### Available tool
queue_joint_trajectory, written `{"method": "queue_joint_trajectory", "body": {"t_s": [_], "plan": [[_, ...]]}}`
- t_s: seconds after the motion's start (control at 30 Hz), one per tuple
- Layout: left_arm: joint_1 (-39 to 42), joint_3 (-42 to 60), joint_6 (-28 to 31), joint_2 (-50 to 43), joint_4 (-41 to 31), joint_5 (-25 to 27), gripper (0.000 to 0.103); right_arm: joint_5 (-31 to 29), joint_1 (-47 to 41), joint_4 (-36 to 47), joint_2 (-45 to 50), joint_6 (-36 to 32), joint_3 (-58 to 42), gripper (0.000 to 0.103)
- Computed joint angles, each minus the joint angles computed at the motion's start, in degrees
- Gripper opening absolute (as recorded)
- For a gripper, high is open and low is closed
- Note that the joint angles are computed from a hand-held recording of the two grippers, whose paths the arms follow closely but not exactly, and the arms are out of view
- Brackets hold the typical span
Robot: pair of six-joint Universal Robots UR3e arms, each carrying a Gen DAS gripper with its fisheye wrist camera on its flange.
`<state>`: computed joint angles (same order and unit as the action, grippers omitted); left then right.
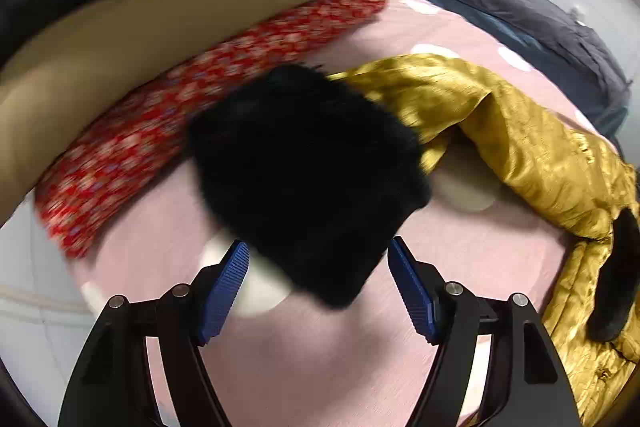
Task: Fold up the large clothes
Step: 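Grasp the other fur cuff with the left gripper and lift the sleeve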
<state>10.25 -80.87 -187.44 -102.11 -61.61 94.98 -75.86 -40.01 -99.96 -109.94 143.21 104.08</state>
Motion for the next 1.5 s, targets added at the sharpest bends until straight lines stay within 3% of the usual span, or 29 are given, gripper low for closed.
{"method": "queue_joint_trajectory", "body": {"t_s": [0.03, 0.07, 0.1, 0.2, 0.37, 0.5, 0.6, 0.77, 0.83, 0.87, 0.93, 0.97, 1.0, 1.07, 1.23, 1.5], "plan": [[-0.26, 0.75, 0.22, -1.44, 0.44, 0.21, 0.059, -0.39, 0.82, 0.12, 0.08, 0.35, -0.45, 0.071], [-0.41, 2.07, 0.57, -2.95, 0.04, 0.63, 0.043, -0.92, 1.62, 0.02, 0.1, 0.76, -0.71, 0.071], [-0.63, 4.04, 1.19, -4.65, -1.17, 1.24, 0.034, -1.41, 2.32, 0.06, 0.06, 1.09, -0.94, 0.071], [-0.49, 4.45, 4.09, -3.24, -0.08, 1.42, 0.023, -2.28, 3.16, 0.47, -0.2, 1.83, -1.26, 0.071], [2.26, 1.44, 13.91, 8.3, 6.49, 4.99, 0.02, -1.73, 1.45, 2.08, -1.65, 2.45, -0.3, 0.071], [5.37, -7.18, 29.51, 18.16, 7.77, 1.96, 0.021, -0.6, -0.61, 4.42, -1.72, 3.08, 0.57, 0.071], [5.02, -15.4, 35.29, 23.43, 1.73, 0.83, 0.026, -0.51, -0.76, 4.79, -0.82, 3.64, 0.82, 0.071], [10.14, -29.01, 26.08, 35.91, -12.98, -6.85, 0.026, -0.2, -0.27, 4.89, -0.09, 4.21, 0.63, 0.071], [16.76, -30.84, 21.53, 40.96, -21.1, -13.63, 0.029, -0.21, -0.11, 5.2, 0.08, 4.41, 0.36, 0.071], [21.7, -31.26, 20.39, 44.41, -25.31, -18.78, 0.036, -0.24, -0.16, 5.45, 0.3, 4.44, 0.1, 0.071], [27.84, -30.67, 18.26, 47.79, -28.43, -24.63, 0.06, -0.14, -0.18, 6.11, 0.78, 4.42, -0.6, 0.071], [30.6, -30.58, 17.57, 50.04, -30.09, -26.36, 0.076, -0.14, 0.04, 6.11, 1.04, 4.53, -0.79, 0.071], [33.3, -30.2, 15.37, 50.81, -29.8, -28.32, 0.084, -0.1, 0.29, 6.06, 1.5, 4.47, -1.09, 0.071], [35.87, -30.25, 8.21, 48.43, -25.29, -30.95, 0.086, -0.27, 1.05, 5.74, 2.29, 4.52, -1.47, 0.071], [36.01, -32.43, -7.15, 39.58, -16.55, -37.21, 0.086, 0.42, 2.89, 5.26, 2.67, 4.61, -1.74, 0.071], [41.52, -46.53, -24.33, 40.04, -2.74, -44.58, 0.085, -0.03, -0.43, 5.96, -1.63, 2.06, 0.83, 0.071]]}}
